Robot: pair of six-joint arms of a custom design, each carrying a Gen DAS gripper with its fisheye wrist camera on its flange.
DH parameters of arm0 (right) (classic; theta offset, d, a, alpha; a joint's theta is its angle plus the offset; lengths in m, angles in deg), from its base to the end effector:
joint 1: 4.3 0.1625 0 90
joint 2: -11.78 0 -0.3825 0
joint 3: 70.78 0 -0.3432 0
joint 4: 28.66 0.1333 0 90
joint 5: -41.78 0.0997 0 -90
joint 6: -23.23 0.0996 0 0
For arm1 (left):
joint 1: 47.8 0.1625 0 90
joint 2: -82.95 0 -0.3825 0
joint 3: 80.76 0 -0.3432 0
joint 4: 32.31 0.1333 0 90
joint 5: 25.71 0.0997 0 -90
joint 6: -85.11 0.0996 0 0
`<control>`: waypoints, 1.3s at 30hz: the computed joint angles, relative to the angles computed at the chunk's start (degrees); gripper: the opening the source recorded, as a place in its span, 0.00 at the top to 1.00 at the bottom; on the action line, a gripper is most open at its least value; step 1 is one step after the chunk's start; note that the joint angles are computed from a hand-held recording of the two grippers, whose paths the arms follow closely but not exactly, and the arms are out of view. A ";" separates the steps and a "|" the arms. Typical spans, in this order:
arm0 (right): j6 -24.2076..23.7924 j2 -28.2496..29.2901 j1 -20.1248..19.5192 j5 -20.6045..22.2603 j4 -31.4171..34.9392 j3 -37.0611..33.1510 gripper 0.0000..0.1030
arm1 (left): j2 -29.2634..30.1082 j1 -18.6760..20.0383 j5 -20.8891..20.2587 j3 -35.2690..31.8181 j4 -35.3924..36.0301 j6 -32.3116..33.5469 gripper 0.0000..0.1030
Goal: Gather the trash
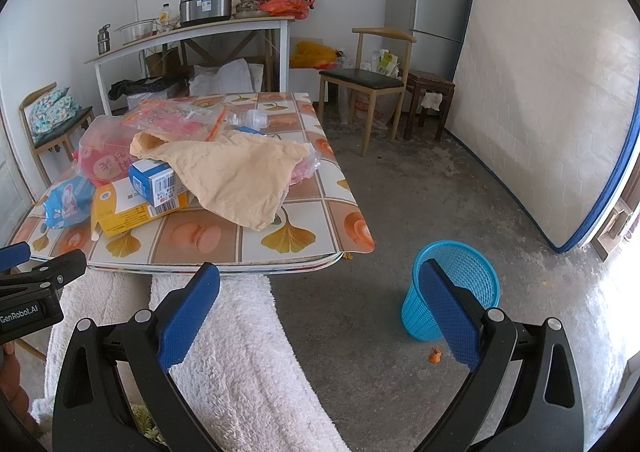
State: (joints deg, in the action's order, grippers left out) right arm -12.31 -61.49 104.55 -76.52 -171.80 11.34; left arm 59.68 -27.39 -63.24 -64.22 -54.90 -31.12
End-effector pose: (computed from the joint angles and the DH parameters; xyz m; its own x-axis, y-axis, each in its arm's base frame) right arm 0.2694 -0.5228 0.4829 -0.6306 -0.3703 0.6820 -0.7347 0.5680 -0.3709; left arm -0.5709 -0.4389 0.2372 -0.6042 -0.5121 -0.6105 0.1879 0.6530 -0.7337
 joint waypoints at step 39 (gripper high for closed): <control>-1.56 3.03 1.59 2.17 0.03 -1.63 0.06 | -10.33 -0.68 0.46 16.26 -5.09 -5.49 0.08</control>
State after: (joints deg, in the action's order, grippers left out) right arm -13.87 -58.46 106.14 -74.35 -171.77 9.71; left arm 49.35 -28.07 -62.79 -47.95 -59.98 -36.61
